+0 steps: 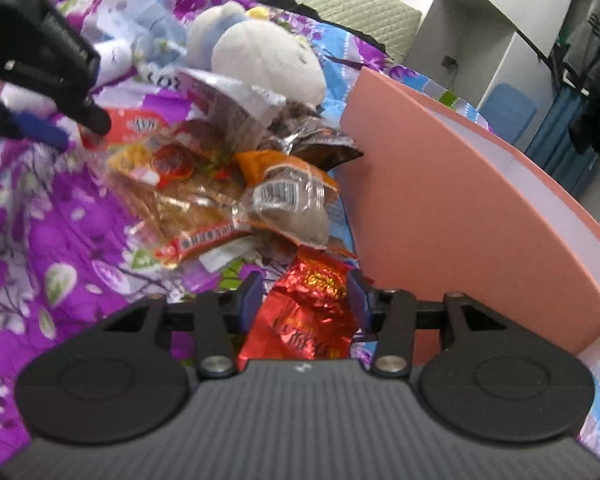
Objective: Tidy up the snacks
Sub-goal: 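Grasp a red-labelled snack bag with left gripper while right grasps a red foil packet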
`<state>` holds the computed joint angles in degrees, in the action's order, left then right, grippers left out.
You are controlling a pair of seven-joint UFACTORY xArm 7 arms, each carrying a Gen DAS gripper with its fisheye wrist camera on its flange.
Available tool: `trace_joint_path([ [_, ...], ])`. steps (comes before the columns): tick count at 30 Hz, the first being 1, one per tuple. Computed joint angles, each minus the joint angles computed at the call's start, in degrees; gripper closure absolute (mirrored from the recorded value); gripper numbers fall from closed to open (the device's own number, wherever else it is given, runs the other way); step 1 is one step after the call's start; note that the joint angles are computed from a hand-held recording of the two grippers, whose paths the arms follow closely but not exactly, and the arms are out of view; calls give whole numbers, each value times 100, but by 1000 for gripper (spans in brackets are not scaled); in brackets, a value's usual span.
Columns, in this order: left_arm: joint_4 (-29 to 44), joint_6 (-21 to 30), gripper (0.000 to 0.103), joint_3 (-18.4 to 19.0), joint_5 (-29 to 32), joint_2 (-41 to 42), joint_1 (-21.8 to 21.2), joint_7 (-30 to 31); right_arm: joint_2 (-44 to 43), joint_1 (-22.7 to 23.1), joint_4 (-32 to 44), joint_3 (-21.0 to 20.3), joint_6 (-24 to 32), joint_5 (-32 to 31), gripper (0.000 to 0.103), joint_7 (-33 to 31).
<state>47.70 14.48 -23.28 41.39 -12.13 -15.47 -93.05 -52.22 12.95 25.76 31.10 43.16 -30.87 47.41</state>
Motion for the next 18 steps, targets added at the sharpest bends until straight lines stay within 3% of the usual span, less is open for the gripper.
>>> trace_joint_path([
  [1,23,-57,72,-9,60,57,27,-21,1,5,-6,7,2,-26,55,-27],
  [3,48,-163,90,-21,205,137,58,-121,19,15,4,5,14,-54,59,-84],
  [5,59,-263,97,8,267,162,34,-142,0,45,-5,-46,-6,-68,61,-153],
  [9,-7,-404,102,-12,312,-15,26,-177,-108,112,-49,-103,-67,-56,73,-278],
  [18,-677,201,103,-332,-912,-1400,-109,31,-525,471,-134,-313,-3,382,77,-723],
])
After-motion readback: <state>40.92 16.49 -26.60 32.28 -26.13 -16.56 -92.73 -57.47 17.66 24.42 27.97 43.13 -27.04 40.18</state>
